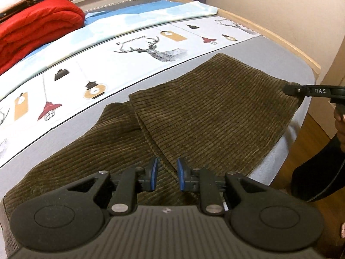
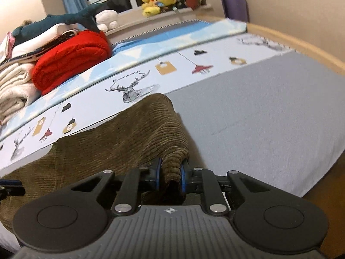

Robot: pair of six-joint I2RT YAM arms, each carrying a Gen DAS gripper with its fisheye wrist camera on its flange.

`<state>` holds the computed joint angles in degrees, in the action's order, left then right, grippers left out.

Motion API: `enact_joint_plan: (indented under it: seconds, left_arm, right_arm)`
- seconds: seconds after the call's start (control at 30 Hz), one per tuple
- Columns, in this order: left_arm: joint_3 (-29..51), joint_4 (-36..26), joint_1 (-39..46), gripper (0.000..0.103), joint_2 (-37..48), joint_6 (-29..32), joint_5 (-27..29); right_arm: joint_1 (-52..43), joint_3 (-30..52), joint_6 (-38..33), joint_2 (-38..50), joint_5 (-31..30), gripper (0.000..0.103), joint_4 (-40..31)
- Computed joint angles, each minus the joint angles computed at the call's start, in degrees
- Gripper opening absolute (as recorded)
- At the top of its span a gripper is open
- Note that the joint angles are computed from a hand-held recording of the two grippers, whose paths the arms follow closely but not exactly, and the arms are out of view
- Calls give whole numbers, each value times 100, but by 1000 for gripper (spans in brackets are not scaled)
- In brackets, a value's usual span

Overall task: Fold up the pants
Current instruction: 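Hold the folded leg end with the right tool while the left tool opens above the pants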

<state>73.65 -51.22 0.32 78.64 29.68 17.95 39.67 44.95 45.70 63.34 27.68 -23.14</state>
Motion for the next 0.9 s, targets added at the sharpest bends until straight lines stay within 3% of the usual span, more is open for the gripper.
enact_joint_plan:
  seconds: [0.17, 0.4, 0.53, 0.6, 0.67, 0.73, 0.8, 0.9]
  left_arm:
    - [45, 13, 118, 26, -24, -184, 38]
    - [273, 27, 165, 29, 242, -656, -45]
    - [629, -121, 375, 34, 457, -1103, 651]
    - [772, -137, 437, 44, 539, -1325, 1058]
    - [833, -25, 385, 53, 586, -1551, 1064]
    - [935, 22, 324, 53, 716, -1716, 787]
    - [1058, 21, 398, 53, 849, -1908, 509]
    - [1362, -234, 834, 53, 1073, -2174, 378]
  right_arm:
    - [495, 384, -264, 290, 604, 17, -233]
    - [699, 657, -339, 631, 921, 17, -437]
    - [1342, 830, -1172, 823, 1578, 16, -162]
    - [1766, 921, -1856, 974, 1896, 16, 109]
    - [2035, 1094, -2282, 1209, 2141, 16, 152]
    - [1960, 1337, -1978, 1447, 2243, 16, -192]
    - [1668, 1560, -1205, 1567, 2200, 16, -834]
    - [866, 1594, 193, 1528, 1570, 19, -1741]
